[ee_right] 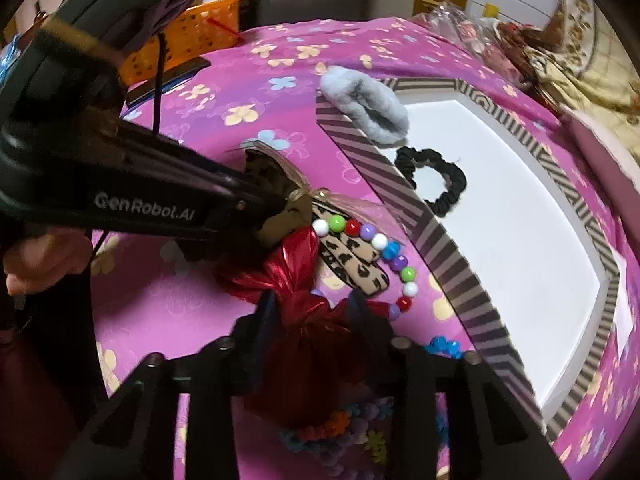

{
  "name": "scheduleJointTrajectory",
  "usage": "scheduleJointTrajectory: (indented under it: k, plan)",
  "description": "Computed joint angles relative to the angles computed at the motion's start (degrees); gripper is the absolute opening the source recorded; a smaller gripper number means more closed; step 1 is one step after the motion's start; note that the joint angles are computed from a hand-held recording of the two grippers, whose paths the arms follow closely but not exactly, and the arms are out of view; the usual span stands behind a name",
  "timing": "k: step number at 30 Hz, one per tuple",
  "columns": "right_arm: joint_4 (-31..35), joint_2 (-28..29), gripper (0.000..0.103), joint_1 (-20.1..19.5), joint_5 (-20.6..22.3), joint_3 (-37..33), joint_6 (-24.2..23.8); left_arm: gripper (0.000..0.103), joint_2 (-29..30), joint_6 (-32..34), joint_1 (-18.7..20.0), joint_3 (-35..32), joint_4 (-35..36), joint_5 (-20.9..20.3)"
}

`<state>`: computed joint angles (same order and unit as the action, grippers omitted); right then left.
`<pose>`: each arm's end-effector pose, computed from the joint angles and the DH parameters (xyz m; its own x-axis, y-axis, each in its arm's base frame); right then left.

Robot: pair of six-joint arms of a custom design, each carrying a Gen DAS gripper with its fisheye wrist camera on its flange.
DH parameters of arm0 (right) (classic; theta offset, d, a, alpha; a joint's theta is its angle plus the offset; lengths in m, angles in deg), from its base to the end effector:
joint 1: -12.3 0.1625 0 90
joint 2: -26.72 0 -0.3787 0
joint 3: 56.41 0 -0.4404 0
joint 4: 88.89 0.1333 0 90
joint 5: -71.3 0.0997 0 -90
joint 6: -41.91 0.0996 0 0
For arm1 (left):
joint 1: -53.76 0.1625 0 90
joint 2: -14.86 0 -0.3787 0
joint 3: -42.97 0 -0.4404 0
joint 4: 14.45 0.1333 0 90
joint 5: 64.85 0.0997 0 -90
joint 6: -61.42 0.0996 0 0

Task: Organize jewelry
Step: 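Grasp the leopard-print bow with the left tool while the right tool grasps the red bow, then carry both bows into the tray beside the scrunchies and open both tools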

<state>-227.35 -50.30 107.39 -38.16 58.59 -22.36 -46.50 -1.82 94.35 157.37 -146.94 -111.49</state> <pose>0.1483 -0.5363 0.1863 -0.3315 -0.8924 0.3061 -0.8888 0.4042 0.2161 -0.2721 -0.4987 0.0535 -0.8366 -0.2857 -0.4674 -0.0010 0.8540 -0.5202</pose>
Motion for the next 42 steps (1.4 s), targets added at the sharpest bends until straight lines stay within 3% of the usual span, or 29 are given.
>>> scheduleJointTrajectory:
  k: [8, 19, 30, 42]
  plan:
    - [-0.36, -4.55, 0.020, -0.65, 1.86, 2.73, 3.28, 0.032, -3.57, 0.83, -2.19, 2.72, -1.88, 2.12]
    - [-0.88, -9.02, 0.020, -0.90, 9.62, 1.90, 10.27, 0.032, -8.72, 0.79, -5.99, 3.65, -0.72, 6.61]
    - [-6.33, -6.80, 0.020, 0.03, 10.59, -0.88, 15.10, 0.032, -5.93, 3.59, -5.74, -0.51, -1.17, 9.82]
    - [-9.85, 0.61, 0.020, 0.92, 8.30, -6.86, 19.45, 0.032, -1.76, 6.33, -3.21, -6.34, 1.88, 14.26]
